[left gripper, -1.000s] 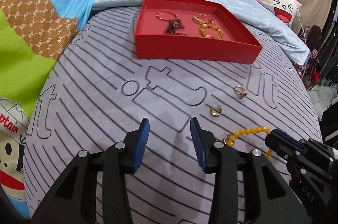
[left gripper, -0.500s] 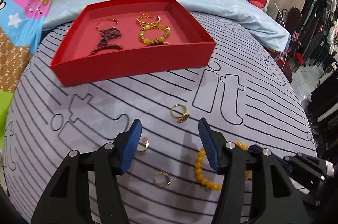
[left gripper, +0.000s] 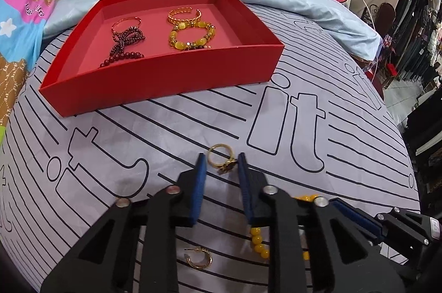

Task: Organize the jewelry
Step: 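Grasp a gold hoop earring with the left tool while the right tool grasps the yellow bead bracelet, then carry the earring and yellow bracelet into the red tray and open both tools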

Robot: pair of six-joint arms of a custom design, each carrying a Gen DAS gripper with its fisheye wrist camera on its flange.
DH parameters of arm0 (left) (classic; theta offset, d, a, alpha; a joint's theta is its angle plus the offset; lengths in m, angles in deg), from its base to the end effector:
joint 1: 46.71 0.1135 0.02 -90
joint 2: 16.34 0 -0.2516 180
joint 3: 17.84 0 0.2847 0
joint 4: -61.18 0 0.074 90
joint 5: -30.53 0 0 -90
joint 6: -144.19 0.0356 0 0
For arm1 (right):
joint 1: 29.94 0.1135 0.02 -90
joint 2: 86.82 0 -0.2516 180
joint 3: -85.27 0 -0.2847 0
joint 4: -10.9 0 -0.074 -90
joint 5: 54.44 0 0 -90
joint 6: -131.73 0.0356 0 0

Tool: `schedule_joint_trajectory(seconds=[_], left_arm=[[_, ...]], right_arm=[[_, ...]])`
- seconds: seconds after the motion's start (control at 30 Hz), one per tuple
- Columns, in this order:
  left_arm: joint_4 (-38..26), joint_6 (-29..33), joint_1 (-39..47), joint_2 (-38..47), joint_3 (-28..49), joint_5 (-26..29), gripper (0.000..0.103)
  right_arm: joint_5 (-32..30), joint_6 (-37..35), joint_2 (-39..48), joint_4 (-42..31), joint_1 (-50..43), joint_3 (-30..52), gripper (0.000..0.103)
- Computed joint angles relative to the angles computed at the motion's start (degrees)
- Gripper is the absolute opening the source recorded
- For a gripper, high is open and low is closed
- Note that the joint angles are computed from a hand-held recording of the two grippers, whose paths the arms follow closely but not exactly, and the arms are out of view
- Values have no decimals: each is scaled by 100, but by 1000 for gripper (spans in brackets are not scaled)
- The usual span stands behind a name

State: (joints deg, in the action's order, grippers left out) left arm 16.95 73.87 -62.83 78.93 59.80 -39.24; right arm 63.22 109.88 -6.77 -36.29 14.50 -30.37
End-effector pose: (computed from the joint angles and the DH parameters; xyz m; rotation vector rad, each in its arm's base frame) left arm 0.3473 -0.1132 0.1831 0.9123 2.4453 -0.4446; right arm 0.2249 0.1974 0.1904 0.6540 2.3982 0.1589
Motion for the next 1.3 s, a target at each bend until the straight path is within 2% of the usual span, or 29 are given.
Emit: schedule_joint_trajectory(seconds=[0.07,0.5,0.87,1.07,1.3], left_arm=[[-46,20,44,3,17,50,14],[-283,305,436,-396,-218,113,14],[-499,363,690,-502,-102,233,14],[-749,372,872,-376,335,400,14],[-856,305,1007,141,1233,548,14]], right_arm=[[-6,-32,18,20,-6,18,8],[6,-318,314,95,-34,410,8],[-9,-593,495,75,-100,760,8],[44,-882,495,34,-274,1000,8],[-3,-1724,582,215,-820,1593,8]])
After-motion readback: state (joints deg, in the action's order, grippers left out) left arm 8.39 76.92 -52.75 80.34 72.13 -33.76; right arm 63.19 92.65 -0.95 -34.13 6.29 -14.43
